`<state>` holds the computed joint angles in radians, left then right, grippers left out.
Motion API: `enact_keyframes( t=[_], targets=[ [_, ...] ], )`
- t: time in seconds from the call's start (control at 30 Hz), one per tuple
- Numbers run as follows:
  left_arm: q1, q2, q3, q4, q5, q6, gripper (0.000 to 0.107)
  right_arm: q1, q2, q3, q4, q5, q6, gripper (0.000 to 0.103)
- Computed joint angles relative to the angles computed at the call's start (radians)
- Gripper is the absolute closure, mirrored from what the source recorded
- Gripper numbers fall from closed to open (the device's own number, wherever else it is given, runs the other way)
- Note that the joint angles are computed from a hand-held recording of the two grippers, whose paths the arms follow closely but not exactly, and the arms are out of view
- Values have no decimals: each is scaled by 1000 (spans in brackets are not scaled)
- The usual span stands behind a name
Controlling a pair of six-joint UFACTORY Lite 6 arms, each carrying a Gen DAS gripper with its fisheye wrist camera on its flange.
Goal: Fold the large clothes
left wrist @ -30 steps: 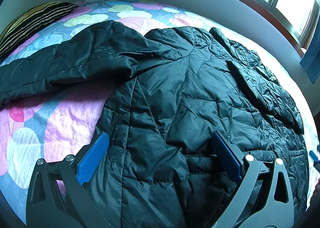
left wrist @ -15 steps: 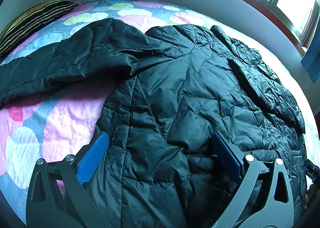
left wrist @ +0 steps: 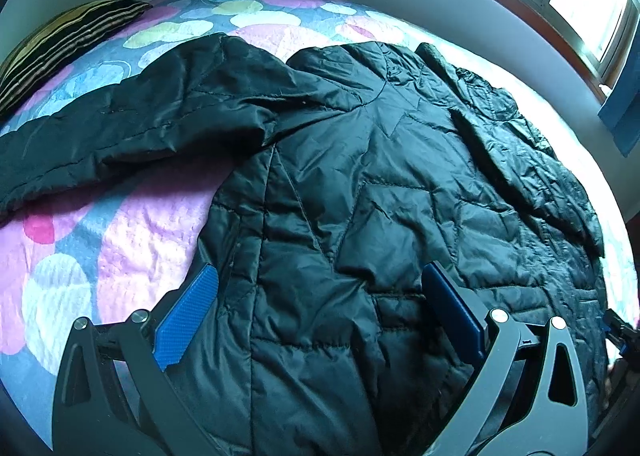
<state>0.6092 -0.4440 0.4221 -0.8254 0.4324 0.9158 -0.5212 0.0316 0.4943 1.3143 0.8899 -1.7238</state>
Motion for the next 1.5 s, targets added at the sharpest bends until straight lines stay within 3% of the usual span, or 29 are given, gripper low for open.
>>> enact_keyframes(
  t=[0.17,0.3,0.37,0.53,0.77,0.97,1.2,1.27,1.4,1.5],
  targets=[
    [175,-74,9,-52,132,142,6,2,-4,-7,6,2,-3,18],
    [438,-10,88,-127,328,334,6,2,-4,-8,7,3,-3,18],
    [593,88,162,-159,432,419,6,2,-3,-6,7,1,-5,18],
    [848,336,378,-205,530,538,7,1,-3,-5,5,2,-3,18],
    [1110,803,881,-243,668,400,7,4,-4,-7,9,0,-6,17],
    [1165,1071,1143,-230,674,239,8,6,-9,-12,13,-2,-5,16],
    [1142,1165,1199,-265,723,185,9,6,-10,-13,14,-1,-4,16],
    [1128,1194,1234,-274,759,147,21,9,-10,-14,18,-2,-4,16],
    [1082,1200,1236,-281,710,137,23,7,-7,-12,17,-1,-5,16],
    [1047,1190,1224,-279,645,135,47,6,-10,-13,16,-1,-5,16]
  ],
)
